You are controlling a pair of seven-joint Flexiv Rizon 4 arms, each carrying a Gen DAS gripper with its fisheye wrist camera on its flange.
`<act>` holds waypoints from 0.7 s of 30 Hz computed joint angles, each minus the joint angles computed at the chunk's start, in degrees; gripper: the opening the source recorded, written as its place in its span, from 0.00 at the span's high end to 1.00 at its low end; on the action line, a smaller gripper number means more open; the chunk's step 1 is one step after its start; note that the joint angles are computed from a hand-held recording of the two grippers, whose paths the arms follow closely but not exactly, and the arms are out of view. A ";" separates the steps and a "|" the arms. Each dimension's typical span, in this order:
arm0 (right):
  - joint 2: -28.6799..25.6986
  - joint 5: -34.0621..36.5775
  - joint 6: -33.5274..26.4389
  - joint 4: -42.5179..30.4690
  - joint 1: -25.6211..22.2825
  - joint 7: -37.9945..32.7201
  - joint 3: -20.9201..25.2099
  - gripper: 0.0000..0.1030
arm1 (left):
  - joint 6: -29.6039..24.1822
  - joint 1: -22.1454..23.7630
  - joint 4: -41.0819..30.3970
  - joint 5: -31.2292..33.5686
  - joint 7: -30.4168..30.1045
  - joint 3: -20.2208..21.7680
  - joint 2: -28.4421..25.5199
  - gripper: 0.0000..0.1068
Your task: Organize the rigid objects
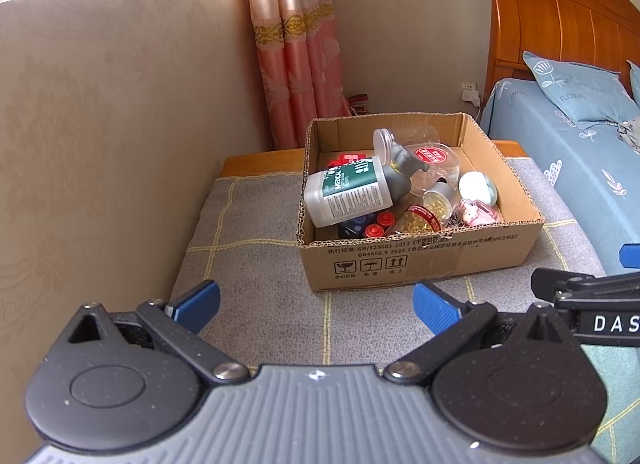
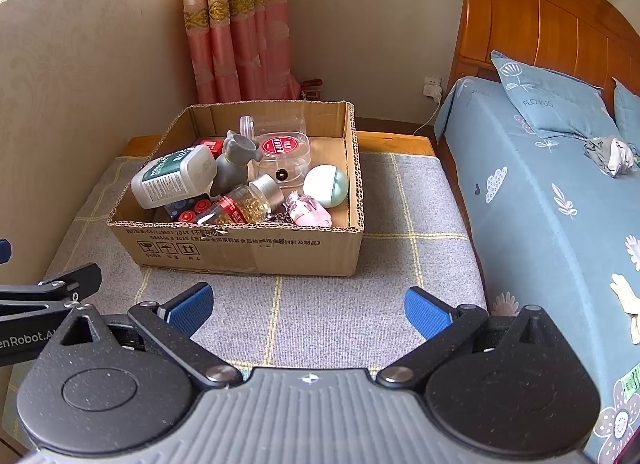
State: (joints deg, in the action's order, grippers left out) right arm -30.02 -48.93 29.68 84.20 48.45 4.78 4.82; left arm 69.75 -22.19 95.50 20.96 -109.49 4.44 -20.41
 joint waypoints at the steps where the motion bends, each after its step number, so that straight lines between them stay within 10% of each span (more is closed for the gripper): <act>1: 0.02 0.01 0.14 0.06 -0.05 -0.01 0.02 0.00 | -0.01 0.00 0.04 -0.01 -0.05 -0.01 0.02 0.04; 21: 0.53 -0.40 0.56 0.99 -0.29 0.49 0.13 0.00 | -1.23 -0.42 -0.35 0.93 -0.96 -0.12 0.38 0.04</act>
